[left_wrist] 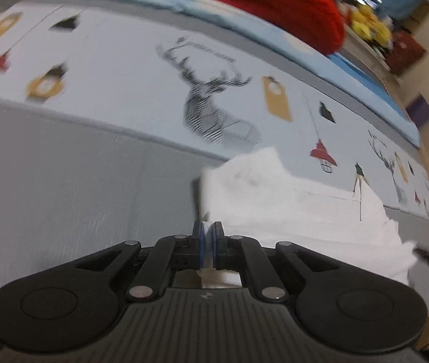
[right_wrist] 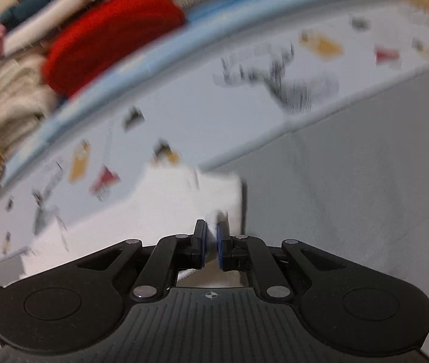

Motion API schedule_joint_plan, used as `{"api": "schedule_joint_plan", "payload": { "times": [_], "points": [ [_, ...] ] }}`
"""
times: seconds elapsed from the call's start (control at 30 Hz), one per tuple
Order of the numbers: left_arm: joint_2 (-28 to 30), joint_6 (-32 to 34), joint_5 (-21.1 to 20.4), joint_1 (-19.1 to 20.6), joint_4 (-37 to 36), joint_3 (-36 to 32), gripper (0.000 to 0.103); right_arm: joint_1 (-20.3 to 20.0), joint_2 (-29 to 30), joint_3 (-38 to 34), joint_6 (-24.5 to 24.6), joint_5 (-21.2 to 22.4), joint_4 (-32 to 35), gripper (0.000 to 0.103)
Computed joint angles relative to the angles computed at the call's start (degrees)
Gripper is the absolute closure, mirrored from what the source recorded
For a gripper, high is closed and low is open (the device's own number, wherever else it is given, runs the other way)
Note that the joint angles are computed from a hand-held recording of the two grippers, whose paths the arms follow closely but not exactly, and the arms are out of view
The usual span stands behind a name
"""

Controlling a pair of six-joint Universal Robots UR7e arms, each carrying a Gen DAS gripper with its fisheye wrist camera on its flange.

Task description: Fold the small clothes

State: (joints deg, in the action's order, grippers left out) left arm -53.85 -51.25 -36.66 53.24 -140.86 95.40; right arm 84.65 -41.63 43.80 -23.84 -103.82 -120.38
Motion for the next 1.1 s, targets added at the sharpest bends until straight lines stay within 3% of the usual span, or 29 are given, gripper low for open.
{"api": "schedule_joint_plan", "payload": {
  "times": [0.07, 0.13, 0.23, 0.3, 0.37, 0.43, 0.5, 0.53, 0.63, 0.7, 0.83, 0.97, 1.1],
  "points": [
    [1.05, 1.76, 0.44, 0.81, 0.90, -2.00, 0.098, 0.07, 3.44, -5.60, 3.29, 0.45, 2.69, 0.097],
    [1.10, 2.79, 0.59, 1.56, -5.07, -1.56, 0.098, 0.29, 5.86, -9.22, 1.57, 2.27, 0.82, 0.100],
    [1.29, 0.28, 7.27, 1.22, -6.09, -1.74, 0.097, 0.32, 8.45, -12.48, 2.45, 3.88, -2.89, 0.100],
    [0.62, -0.44, 6.04, 1.62, -7.61, -1.10, 0.097, 0.65, 10.61, -15.81, 3.24, 2.17, -4.31, 0.096],
    [-0.02, -2.23, 2.23, 2.19, -4.98, -1.61, 0.088, 0.77, 13.15, -21.56, 2.43, 2.20, 0.59, 0.096],
    [-0.06, -5.39, 0.98, 2.16, 1.01, -2.57, 0.080, 0.86, 15.31, -26.80, 1.31, 2.23, 6.34, 0.092],
    [0.10, -8.96, 1.25, 1.71, 7.17, -3.55, 0.079, 1.02, 14.41, -25.42, 0.30, 0.90, 7.31, 0.077],
    [0.13, -10.52, 1.31, 1.44, 8.78, -3.76, 0.079, 0.94, 12.57, -21.87, -0.52, 0.56, 6.03, 0.075],
    [0.24, -12.22, 1.08, 0.67, 7.93, -2.62, 0.079, 0.53, 8.22, -12.68, -3.14, -0.67, 1.56, 0.074],
    [0.87, -11.98, 1.50, 0.20, 7.59, -2.34, 0.079, 0.80, 7.77, -11.40, -2.87, -5.22, 2.92, 0.073],
    [1.93, -13.47, 1.17, 0.38, 7.37, -2.84, 0.078, 0.78, 5.36, -5.98, -3.34, -4.78, -1.21, 0.072],
    [3.53, -11.92, 3.32, 0.66, 6.16, -4.72, 0.058, 1.06, 5.88, -5.74, -3.53, -5.46, -2.63, 0.072],
    [5.37, -10.01, 3.25, 1.50, 7.02, -7.49, 0.057, 1.28, 8.40, -9.22, -2.54, -6.17, -1.36, 0.072]
  ]
}}
